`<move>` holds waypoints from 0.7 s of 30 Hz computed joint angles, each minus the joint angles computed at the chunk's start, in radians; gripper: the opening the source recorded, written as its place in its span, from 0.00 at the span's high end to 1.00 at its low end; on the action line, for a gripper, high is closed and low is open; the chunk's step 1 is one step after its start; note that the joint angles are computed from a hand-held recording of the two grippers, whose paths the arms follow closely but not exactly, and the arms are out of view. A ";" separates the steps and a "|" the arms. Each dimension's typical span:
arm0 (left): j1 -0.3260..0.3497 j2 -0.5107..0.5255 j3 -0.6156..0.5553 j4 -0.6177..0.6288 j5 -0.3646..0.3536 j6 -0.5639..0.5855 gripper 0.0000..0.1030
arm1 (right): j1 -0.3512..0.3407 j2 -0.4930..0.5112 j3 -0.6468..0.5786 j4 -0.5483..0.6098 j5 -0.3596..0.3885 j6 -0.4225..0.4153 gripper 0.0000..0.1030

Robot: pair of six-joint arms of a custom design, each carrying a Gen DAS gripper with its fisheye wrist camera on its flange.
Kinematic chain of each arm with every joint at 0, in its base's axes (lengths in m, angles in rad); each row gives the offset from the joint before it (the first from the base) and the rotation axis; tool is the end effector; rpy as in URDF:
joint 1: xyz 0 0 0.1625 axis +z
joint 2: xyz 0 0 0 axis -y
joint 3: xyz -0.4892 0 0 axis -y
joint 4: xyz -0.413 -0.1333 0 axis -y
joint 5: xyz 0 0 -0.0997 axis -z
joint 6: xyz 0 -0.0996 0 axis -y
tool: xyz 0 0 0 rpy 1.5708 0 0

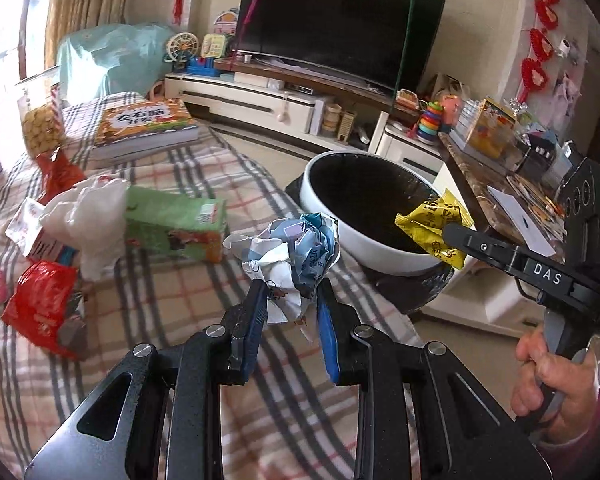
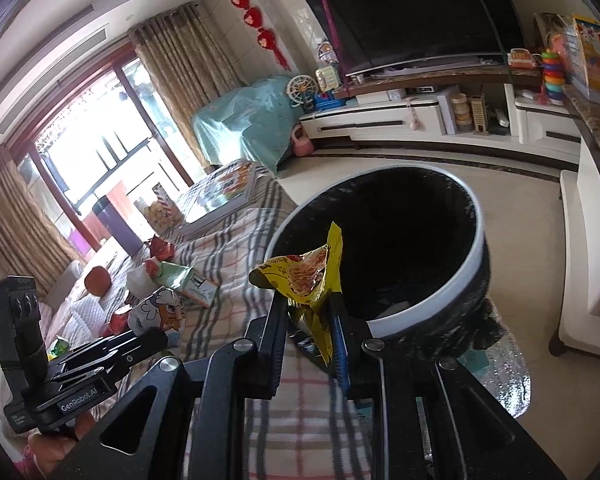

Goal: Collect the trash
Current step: 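Carry the paper ball and yellow wrapper over the trash bin with both grippers, then open the left gripper over the bin while the right gripper releases the yellow wrapper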

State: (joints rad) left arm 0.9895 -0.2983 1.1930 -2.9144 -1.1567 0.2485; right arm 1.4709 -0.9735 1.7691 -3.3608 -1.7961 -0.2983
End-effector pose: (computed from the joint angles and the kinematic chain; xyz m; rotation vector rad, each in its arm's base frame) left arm -0.3248 -0.8101 -0.0548 0.9783 2.5451 -0.7079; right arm 0.0407 -0.7075 0.3027 0.0931 -2.4566 1.2504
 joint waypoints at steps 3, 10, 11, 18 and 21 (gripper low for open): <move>-0.005 0.014 -0.020 0.012 -0.002 0.006 0.77 | -0.005 -0.004 -0.001 0.002 -0.004 0.004 0.80; -0.014 0.046 -0.078 0.054 -0.007 0.016 0.77 | -0.020 -0.015 -0.002 0.003 -0.002 0.013 0.80; -0.016 0.052 -0.088 0.060 -0.008 0.019 0.77 | -0.021 -0.015 -0.004 0.006 -0.004 0.012 0.80; -0.027 0.107 -0.185 0.117 -0.014 0.037 0.77 | -0.033 -0.019 -0.024 0.024 -0.002 0.018 0.80; -0.032 0.132 -0.235 0.149 -0.021 0.043 0.77 | -0.037 -0.021 -0.034 0.030 -0.003 0.017 0.80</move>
